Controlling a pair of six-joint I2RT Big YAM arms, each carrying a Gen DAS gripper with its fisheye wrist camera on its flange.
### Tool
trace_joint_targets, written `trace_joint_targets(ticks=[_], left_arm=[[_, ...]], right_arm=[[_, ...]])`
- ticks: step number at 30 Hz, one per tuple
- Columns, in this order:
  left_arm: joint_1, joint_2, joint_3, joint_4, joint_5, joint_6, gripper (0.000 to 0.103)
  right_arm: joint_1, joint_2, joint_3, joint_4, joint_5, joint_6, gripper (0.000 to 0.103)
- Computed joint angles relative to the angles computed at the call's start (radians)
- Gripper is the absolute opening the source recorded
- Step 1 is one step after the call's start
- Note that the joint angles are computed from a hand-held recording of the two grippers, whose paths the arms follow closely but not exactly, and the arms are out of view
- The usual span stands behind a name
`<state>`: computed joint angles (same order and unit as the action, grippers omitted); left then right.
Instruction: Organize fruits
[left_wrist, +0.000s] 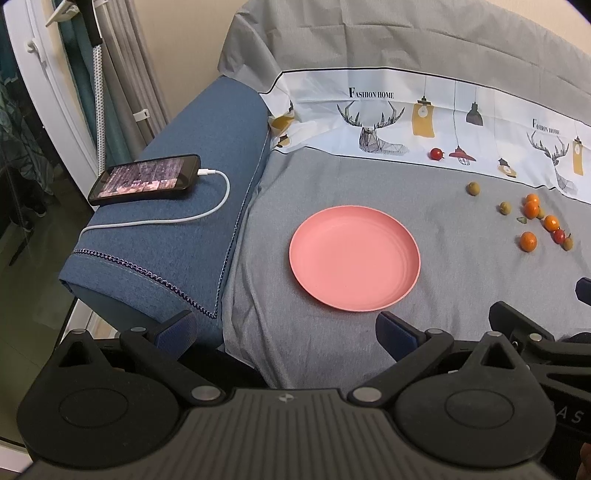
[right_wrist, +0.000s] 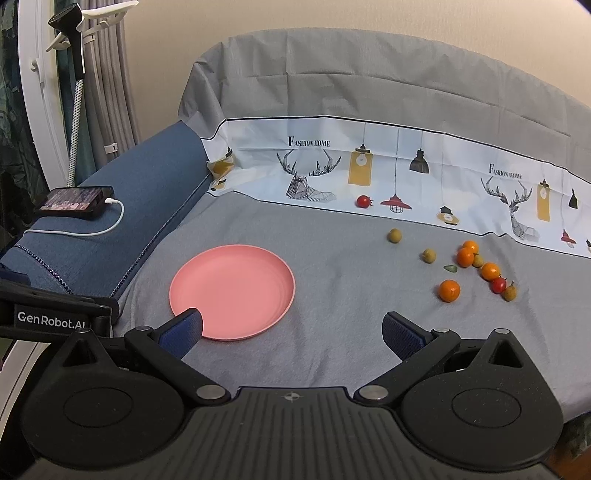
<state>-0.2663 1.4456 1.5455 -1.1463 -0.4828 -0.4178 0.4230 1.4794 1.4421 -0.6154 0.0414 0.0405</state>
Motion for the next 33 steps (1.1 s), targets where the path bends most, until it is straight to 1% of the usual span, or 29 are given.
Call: trace_joint_targets(ticks=[2,4,5,7,8,9,11,12,15,17,19,22,23,25,26,27,30,31,33], left_arm=[[-0.002,0.003,0.001,-0.004,0.001,-0.001,0.103],[-0.001,0.009,0.009,-0.011,0.003,0.004,0.103],[-0.002,0.012,0.012,-0.014,0.000,0.004,0.103],[-0.003,0.016,0.016,-0.021,-0.002,0.005,0.103],[-0.004,0.020,0.020,-0.027,-0.006,0.004,0.103],[-0.005,0.026,0.027,-0.034,-0.009,0.004,0.103],[-0.008,0.038,0.040,-0.049,-0.015,0.003,0.103],[-0.009,0.044,0.047,-0.056,-0.017,0.003,0.103],[-0.017,0.066,0.071,-0.077,-0.021,0.004,0.103],[-0.019,0.081,0.088,-0.086,-0.012,0.009,0.103],[-0.023,0.102,0.111,-0.096,0.005,0.011,0.103],[-0.032,0.139,0.153,-0.101,0.036,0.018,0.103],[-0.035,0.155,0.170,-0.100,0.047,0.021,0.103],[-0.045,0.191,0.209,-0.096,0.072,0.034,0.103],[-0.050,0.212,0.232,-0.095,0.085,0.043,0.103],[-0.058,0.233,0.253,-0.091,0.095,0.048,0.103],[-0.073,0.316,0.344,-0.098,0.140,0.060,0.103],[-0.079,0.350,0.381,-0.097,0.155,0.065,0.103],[-0.092,0.431,0.471,-0.094,0.185,0.084,0.103]], right_arm=[[0.001,0.003,0.004,-0.012,0.000,0.001,0.102],[-0.001,0.004,-0.002,-0.009,-0.011,0.001,0.102],[-0.006,0.004,-0.005,0.004,-0.035,0.015,0.102],[-0.012,0.005,-0.012,0.015,-0.055,0.025,0.102],[-0.016,0.008,-0.010,0.013,-0.067,0.032,0.102],[-0.029,0.016,0.008,-0.011,-0.114,0.072,0.102],[-0.034,0.018,0.006,-0.009,-0.130,0.086,0.102],[-0.039,0.023,0.014,-0.023,-0.144,0.106,0.102],[-0.047,0.028,-0.002,-0.001,-0.117,0.097,0.102],[-0.063,0.037,0.008,-0.021,-0.134,0.134,0.102],[-0.080,0.041,0.001,-0.015,-0.140,0.154,0.102],[-0.116,0.044,-0.025,0.037,-0.151,0.174,0.102],[-0.131,0.045,-0.041,0.075,-0.165,0.178,0.102],[-0.157,0.052,-0.051,0.103,-0.161,0.189,0.102],[-0.171,0.058,-0.047,0.101,-0.149,0.195,0.102],[-0.187,0.063,-0.051,0.119,-0.138,0.199,0.102],[-0.242,0.093,-0.041,0.134,-0.077,0.215,0.102],[-0.259,0.105,-0.031,0.127,-0.051,0.218,0.102],[-0.303,0.144,-0.011,0.150,-0.019,0.226,0.102]])
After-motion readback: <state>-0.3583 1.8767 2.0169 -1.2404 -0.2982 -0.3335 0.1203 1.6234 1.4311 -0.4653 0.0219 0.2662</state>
